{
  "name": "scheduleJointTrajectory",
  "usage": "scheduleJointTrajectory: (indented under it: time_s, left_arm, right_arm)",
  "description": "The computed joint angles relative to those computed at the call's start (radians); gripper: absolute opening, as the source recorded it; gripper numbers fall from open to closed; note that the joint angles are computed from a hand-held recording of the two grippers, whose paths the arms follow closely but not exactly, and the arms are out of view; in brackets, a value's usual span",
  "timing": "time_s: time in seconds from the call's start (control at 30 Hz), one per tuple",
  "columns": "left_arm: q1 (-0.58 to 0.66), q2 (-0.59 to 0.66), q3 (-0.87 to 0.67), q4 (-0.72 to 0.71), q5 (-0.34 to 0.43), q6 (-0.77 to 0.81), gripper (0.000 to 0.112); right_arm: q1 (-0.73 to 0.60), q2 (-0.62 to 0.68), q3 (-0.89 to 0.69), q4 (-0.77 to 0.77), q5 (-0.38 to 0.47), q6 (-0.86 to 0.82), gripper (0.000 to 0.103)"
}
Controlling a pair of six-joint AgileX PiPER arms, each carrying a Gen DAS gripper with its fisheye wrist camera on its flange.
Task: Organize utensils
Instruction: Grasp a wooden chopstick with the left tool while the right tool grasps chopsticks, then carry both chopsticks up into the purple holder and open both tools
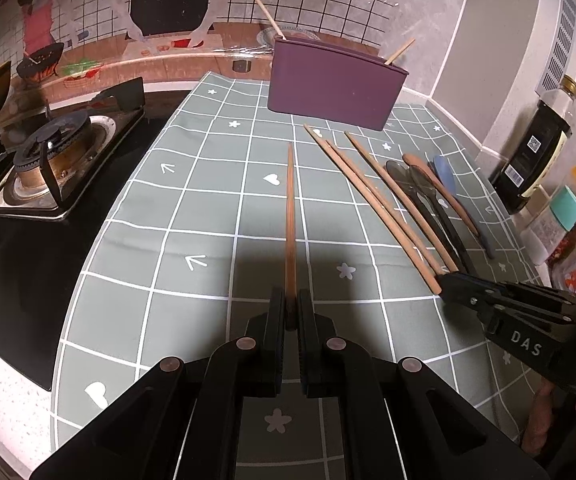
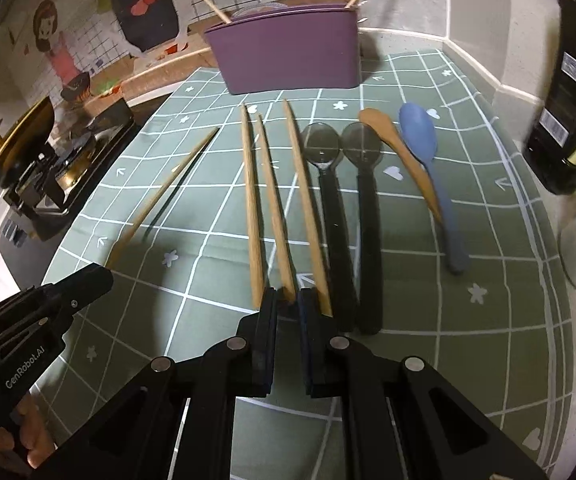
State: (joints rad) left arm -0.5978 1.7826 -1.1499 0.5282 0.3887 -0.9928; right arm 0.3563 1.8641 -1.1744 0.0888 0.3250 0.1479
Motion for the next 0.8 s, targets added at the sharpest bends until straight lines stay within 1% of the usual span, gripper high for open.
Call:
scheduleJointTrajectory:
  time_s: [0.13, 0.2, 0.33, 0.47, 0.63, 0.73, 0.8]
  left_arm:
    - [-0.005, -0.008, 0.002, 0.045, 0.005, -0.034, 0.006]
    - [-0.008, -0.018, 0.003, 0.078, 0.013, -0.054, 0.006]
    - [-0.023, -0.048, -0.014, 0.144, 0.061, -0.078, 0.006]
    - [-0.033, -0.091, -0.034, 0.23, 0.088, -0.108, 0.006]
    - [-0.017, -0.139, -0.072, 0.229, 0.097, -0.068, 0.006]
    - [-0.007, -0.151, -0.105, 0.221, 0.101, -0.032, 0.006]
    - [0.001, -0.157, -0.129, 0.223, 0.104, -0.019, 0.006]
  right_arm:
    - [0.013, 0.015, -0.024, -0.083, 0.008, 0.058, 0.011]
    - [0.019, 0.018, -0.032, -0.137, 0.018, 0.1, 0.007]
    - [0.03, -0.022, -0.003, -0.247, -0.002, 0.19, 0.006]
    - [0.018, -0.082, 0.022, -0.25, -0.024, 0.2, 0.006]
    - [0.013, -0.174, 0.039, -0.34, -0.038, 0.288, 0.006]
    - [0.018, -0.21, 0.027, -0.406, -0.027, 0.343, 0.006]
    - [0.012, -0.227, 0.01, -0.414, -0.019, 0.341, 0.006]
